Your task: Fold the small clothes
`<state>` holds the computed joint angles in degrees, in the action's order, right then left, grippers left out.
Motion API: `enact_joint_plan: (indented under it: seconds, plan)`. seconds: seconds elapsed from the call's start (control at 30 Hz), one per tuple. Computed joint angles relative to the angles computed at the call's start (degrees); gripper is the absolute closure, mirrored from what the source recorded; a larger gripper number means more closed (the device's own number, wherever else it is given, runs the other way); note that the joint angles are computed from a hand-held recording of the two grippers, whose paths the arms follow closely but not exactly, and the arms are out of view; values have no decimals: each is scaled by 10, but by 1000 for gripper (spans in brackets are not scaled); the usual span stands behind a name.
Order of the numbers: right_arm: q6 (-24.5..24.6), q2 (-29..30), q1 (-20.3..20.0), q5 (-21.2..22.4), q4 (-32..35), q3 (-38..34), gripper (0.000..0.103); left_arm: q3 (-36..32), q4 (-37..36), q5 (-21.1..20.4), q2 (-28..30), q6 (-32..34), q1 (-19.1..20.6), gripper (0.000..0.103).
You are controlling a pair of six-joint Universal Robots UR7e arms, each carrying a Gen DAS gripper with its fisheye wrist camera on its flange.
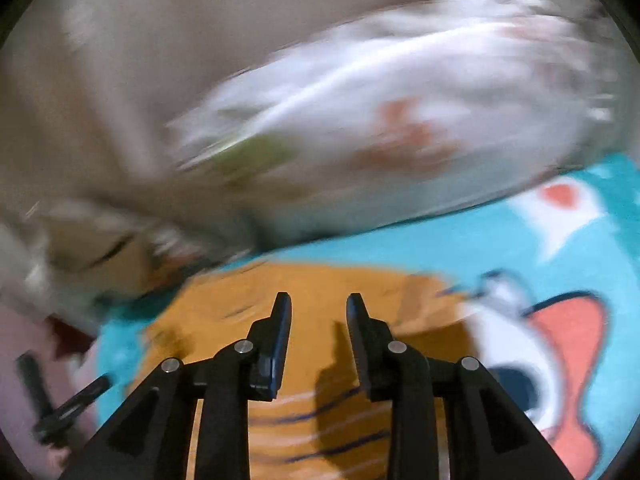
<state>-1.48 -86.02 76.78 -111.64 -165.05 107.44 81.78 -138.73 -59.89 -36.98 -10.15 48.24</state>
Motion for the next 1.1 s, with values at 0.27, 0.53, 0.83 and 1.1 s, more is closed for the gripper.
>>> enact_joint_plan:
  seconds: [0.27,0.53,0.83,1.1]
  plan:
    - [-76,192,68,29,96,-94,81,96,-2,23,-65,-44,-5,44]
    - [-88,327,102,-20,152,-232,79,116,-2,26,-77,-39,-2,43]
    - [-50,110,60,-21,22,-6,78,126,-9,1,-70,-46,-6,43]
    - [-6,-80,-107,12,30,113,84,165,-9,30,-77,-88,-41,43]
